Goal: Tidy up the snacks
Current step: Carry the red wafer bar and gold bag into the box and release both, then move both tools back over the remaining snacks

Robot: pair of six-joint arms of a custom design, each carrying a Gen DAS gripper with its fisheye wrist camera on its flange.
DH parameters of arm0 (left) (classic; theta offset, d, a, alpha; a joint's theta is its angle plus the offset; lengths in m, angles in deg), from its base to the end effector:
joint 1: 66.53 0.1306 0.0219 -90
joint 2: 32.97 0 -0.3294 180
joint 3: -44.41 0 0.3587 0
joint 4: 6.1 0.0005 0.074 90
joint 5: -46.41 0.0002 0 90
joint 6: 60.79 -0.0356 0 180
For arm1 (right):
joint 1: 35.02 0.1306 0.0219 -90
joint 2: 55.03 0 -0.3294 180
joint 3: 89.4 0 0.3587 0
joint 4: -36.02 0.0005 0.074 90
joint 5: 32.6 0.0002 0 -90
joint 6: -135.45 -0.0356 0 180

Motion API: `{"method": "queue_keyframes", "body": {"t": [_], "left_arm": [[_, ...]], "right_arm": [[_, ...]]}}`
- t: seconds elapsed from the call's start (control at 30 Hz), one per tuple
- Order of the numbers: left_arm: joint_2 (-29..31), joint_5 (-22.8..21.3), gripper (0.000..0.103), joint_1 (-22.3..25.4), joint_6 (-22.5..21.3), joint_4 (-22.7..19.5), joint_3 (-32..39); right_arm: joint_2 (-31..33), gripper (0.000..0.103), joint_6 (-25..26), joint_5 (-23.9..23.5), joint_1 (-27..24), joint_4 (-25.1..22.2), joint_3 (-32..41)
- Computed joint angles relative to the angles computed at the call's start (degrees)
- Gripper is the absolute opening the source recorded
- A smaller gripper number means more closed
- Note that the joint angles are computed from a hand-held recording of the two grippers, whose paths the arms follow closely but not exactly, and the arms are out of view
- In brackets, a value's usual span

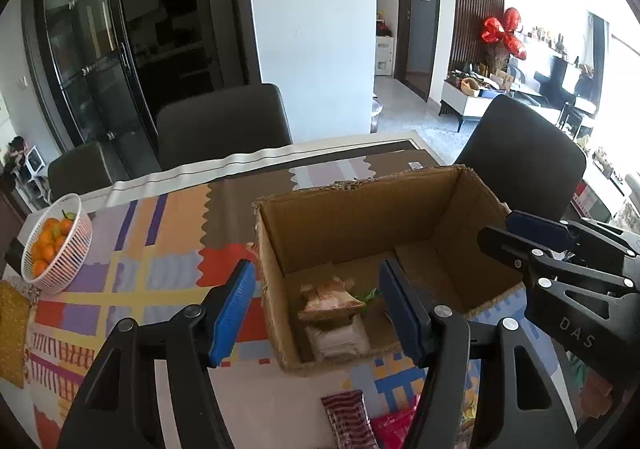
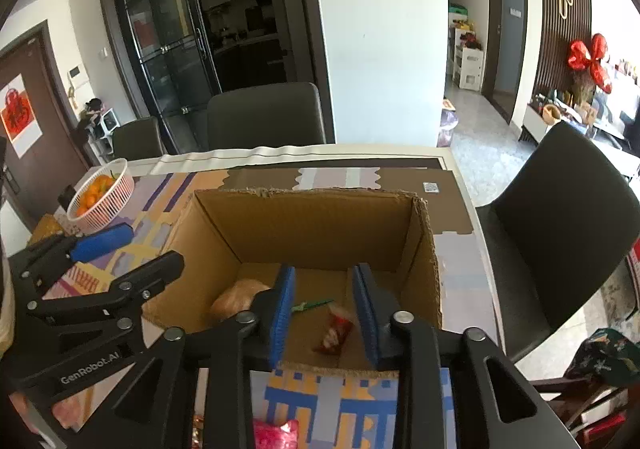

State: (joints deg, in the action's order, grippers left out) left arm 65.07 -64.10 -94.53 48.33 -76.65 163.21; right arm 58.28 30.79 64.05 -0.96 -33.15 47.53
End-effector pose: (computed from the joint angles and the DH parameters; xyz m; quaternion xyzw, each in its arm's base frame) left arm 0.4228 -0.2113 0.5018 0.0105 0.9260 0.0180 0.3769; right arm 0.4643 0.3083 0.4986 -0.1341 0.9146 0.1068 0.3661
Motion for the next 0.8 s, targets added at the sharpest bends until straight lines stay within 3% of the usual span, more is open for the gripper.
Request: {"method": "queue_keyframes", "body": {"t": [0.43,0.8], "left_arm": [[-11.58,-3.74,0.068,-4.88,3.18,1.68,-9.63],[-18.25,-8.28,0.070,-11.01,6.85,-0.83,-15.03]], "right_arm": [[-12.33,0.035,0.51,4.67,4.24,5.63,-14.31],[-21.55,0.035,-2.46,5.52,7.80,8.57,-24.82]]}}
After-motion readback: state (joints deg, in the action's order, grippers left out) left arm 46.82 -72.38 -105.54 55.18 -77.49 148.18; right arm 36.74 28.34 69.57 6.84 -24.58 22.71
